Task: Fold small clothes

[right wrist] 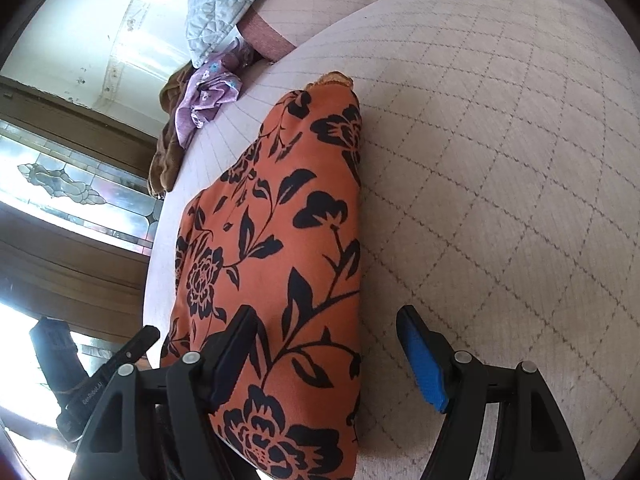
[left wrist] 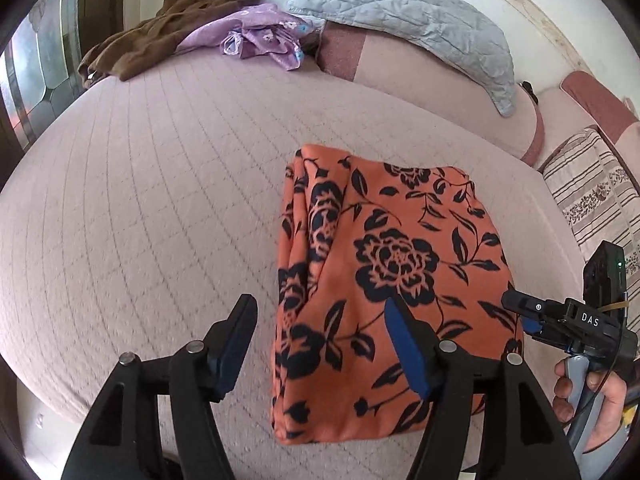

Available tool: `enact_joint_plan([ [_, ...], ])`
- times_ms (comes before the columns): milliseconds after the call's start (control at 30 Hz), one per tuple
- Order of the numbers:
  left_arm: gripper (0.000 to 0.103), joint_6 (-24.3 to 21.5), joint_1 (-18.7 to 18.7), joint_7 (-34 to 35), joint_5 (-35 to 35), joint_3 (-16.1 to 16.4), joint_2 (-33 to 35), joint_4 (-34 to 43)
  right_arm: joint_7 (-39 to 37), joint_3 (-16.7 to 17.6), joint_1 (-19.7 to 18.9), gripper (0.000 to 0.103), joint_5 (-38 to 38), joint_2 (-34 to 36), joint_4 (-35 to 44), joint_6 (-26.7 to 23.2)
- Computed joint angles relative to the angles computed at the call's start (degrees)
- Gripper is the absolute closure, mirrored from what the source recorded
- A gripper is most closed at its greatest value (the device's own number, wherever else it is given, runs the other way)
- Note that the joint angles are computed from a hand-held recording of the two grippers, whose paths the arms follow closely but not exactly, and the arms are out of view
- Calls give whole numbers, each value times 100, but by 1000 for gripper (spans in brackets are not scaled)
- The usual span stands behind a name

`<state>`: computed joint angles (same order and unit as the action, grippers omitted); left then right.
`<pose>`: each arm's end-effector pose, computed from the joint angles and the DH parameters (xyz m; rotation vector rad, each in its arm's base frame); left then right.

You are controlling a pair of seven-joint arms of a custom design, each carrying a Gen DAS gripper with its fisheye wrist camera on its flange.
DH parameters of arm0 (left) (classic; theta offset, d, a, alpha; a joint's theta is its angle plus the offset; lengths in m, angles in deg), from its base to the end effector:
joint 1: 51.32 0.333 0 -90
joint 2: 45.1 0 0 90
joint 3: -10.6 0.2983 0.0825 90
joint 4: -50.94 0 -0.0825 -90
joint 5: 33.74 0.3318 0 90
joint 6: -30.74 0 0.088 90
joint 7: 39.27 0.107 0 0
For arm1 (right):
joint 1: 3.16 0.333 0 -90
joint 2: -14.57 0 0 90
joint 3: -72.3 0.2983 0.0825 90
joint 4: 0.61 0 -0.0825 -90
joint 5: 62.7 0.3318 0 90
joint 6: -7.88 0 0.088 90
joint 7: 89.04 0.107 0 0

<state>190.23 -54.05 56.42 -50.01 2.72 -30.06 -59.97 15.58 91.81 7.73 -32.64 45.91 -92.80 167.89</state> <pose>0.5983 -0.0929 0.4306 -1.9399 2.0040 -0.8162 0.6160 0.2831 0.4039 -1.4368 1.8891 0.2623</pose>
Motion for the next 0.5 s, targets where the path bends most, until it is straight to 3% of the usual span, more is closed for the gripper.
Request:
enact_joint_plan([
  [100, 35, 18, 69, 109, -114, -76, 119, 161, 16, -26, 12, 28, -60, 106, 189, -77],
  [233, 16, 527, 316, 739, -971, -381, 280, 116, 70, -80, 63, 28, -195, 335, 553, -220],
  [267, 15, 462, 222, 816, -1058, -263, 402, 188, 117, -114, 99, 28, -251, 414, 665, -257],
  [300, 17, 80, 309, 601, -747, -279, 591, 378, 171, -145, 138, 27, -316, 528, 819, -321],
  [333, 35, -397, 526, 734, -812, -496, 832, 590, 229, -176, 187, 27, -396, 688, 1030, -416],
  [367, 42, -554, 601, 1132, -1278, -550, 873, 654, 229, -175, 213, 27, -455, 768, 1144, -446],
  [400, 49, -393, 637, 1292, -1497, -603, 818, 547, 127, -168, 256, 39, -598, 894, 1379, -572],
  [467, 71, -539, 686, 1478, -1683, -621, 766, 588, 256, -518, 601, 48, -1196, 1063, 1918, -1083],
  [500, 73, -527, 635, 1474, -1627, -561, 712, 574, 331, -713, 787, 56, -1526, 1101, 2120, -1265],
])
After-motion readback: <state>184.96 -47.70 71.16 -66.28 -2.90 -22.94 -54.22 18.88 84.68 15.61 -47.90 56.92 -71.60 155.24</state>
